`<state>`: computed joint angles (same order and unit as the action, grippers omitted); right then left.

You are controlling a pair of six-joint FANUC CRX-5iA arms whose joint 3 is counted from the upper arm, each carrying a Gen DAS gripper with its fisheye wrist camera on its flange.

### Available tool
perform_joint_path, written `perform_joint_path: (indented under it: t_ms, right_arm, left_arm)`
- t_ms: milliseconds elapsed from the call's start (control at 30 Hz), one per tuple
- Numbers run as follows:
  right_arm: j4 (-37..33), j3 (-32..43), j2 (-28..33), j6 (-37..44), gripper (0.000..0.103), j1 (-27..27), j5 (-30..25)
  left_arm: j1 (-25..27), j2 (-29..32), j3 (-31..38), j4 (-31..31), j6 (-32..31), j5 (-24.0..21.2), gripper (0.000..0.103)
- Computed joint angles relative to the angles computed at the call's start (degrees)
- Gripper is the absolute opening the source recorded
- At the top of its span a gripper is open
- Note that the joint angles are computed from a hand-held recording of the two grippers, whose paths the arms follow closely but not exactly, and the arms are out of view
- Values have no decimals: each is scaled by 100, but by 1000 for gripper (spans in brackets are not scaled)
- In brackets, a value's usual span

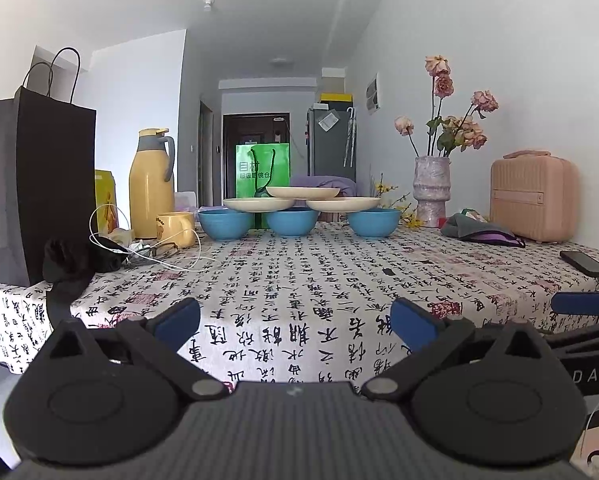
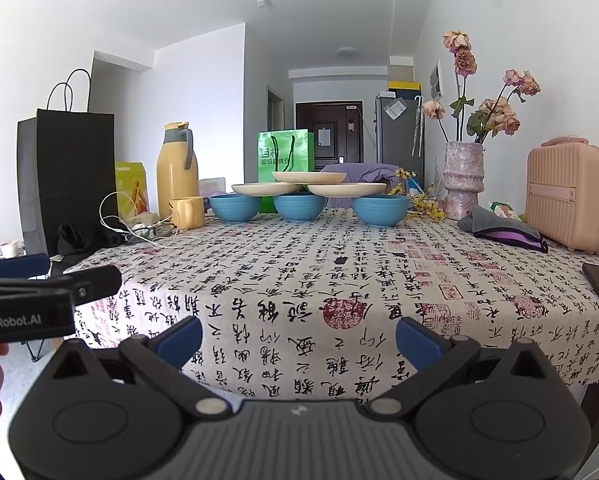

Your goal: Organize plates and bowls

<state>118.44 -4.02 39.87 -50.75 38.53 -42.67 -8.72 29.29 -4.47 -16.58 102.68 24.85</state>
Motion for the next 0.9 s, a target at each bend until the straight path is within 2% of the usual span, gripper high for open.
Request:
perform_joint_path:
  t_ms: [900]
  right_arm:
    - [-91,10,4,49,103,13,24]
  left_arm:
    - [5,-4,-36,40,-28,84,103]
